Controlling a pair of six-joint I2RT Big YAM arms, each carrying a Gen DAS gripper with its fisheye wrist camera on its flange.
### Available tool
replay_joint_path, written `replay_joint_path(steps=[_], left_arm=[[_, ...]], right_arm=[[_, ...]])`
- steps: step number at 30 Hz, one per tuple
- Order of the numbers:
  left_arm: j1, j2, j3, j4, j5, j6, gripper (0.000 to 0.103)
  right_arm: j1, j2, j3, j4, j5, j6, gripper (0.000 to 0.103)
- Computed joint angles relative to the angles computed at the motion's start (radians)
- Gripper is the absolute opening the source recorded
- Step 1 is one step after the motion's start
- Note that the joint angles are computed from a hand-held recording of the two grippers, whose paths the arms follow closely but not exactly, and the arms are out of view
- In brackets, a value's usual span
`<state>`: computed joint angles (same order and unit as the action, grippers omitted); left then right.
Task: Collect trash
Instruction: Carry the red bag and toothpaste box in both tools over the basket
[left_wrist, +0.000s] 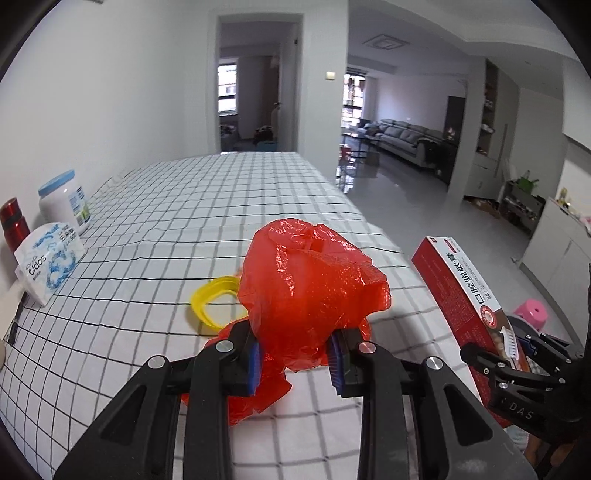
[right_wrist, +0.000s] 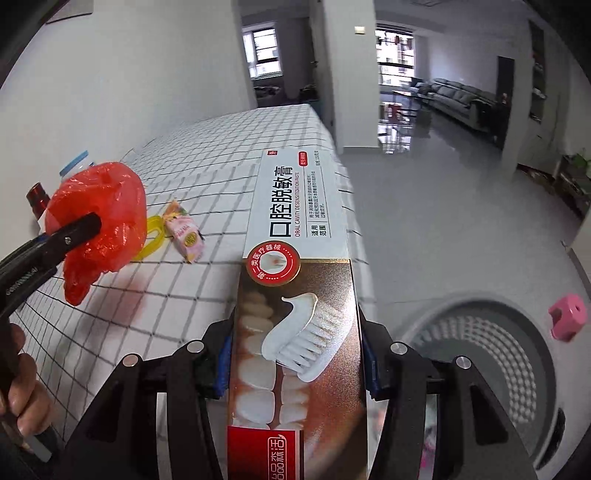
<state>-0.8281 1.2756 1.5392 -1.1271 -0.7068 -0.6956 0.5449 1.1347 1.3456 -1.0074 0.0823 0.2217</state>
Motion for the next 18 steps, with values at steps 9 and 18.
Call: replay_joint_path(steps=[9,18], left_arm=[[-0.136,0.067,0.063,-0.02,-0.001,-0.059,0.028],[-0.212,0.205,0.181,-0.014,0.073,-0.049,0.028]], right_arm=[[-0.093,-0.189,-0.146,-0.035,0.023,0.013,0.051],[-0.265,-0.323,-0.23,-0.06,-0.067,-0.023,0.051]])
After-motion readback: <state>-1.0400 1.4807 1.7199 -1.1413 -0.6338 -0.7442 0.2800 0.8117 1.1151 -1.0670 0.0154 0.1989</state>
